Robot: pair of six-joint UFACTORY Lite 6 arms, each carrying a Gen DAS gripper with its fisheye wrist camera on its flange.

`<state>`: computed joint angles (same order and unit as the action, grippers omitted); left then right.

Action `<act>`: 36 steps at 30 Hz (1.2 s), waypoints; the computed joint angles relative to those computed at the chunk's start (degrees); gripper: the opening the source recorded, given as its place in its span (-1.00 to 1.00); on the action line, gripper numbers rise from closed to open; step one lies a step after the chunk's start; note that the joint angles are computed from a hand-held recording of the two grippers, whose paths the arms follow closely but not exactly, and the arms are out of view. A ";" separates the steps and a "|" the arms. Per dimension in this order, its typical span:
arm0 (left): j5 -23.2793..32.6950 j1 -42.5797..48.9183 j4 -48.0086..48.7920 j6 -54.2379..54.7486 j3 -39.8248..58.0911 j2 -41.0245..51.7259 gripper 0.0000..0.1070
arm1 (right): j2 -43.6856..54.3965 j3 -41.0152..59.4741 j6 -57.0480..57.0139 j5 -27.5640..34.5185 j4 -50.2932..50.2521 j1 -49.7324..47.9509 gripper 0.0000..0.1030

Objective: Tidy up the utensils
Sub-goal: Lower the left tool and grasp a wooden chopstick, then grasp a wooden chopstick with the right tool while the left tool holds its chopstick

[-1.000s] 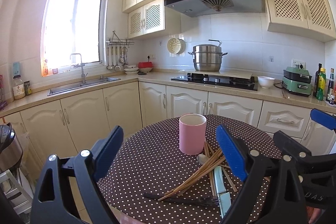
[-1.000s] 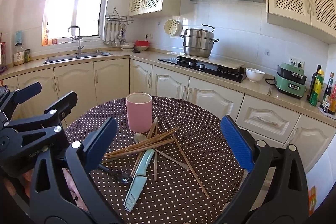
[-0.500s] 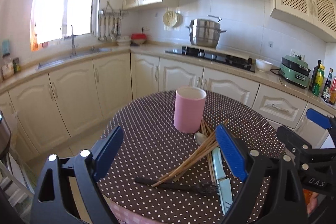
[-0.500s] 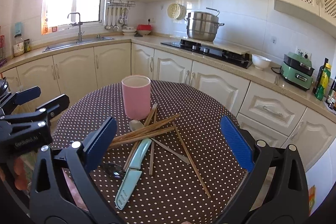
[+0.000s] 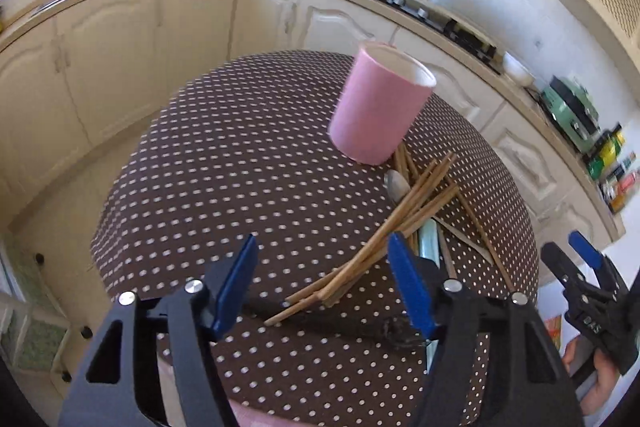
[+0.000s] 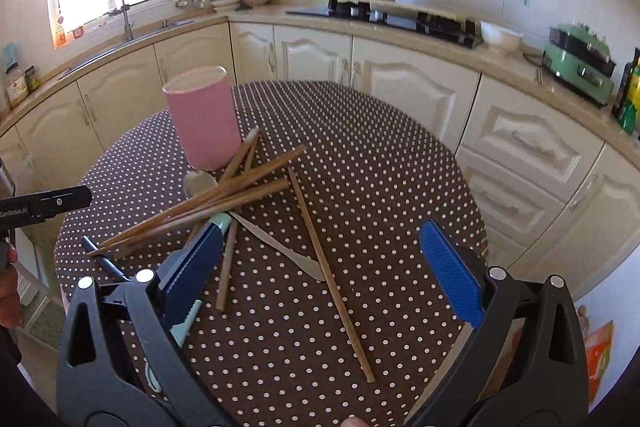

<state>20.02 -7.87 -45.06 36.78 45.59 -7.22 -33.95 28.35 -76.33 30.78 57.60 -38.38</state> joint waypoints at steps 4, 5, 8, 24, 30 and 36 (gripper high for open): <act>0.69 -5.63 -0.47 2.86 6.74 8.58 -0.06 | 5.92 0.78 -5.15 -0.44 4.23 -0.11 0.82; 0.52 -6.97 0.52 2.49 9.06 11.39 -0.09 | 7.36 1.15 -5.93 -0.23 4.75 -0.20 0.77; 0.90 -9.57 4.72 0.32 15.61 18.76 -0.20 | 10.90 2.18 -8.05 -0.35 5.84 -0.47 0.70; 4.31 -11.70 3.26 1.91 27.36 31.44 -0.91 | 29.41 14.13 -8.14 6.86 1.57 -3.36 0.05; 2.94 -8.68 -9.43 15.29 14.54 19.92 -0.91 | 35.22 19.49 -4.06 5.55 -2.37 0.83 -0.12; 3.62 -5.73 -13.28 18.28 3.42 9.23 -0.90 | 40.92 26.55 4.32 4.62 -10.94 5.98 -0.31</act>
<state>23.64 -13.60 -58.34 55.07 49.01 2.00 6.98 54.90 -72.00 35.40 46.66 -32.40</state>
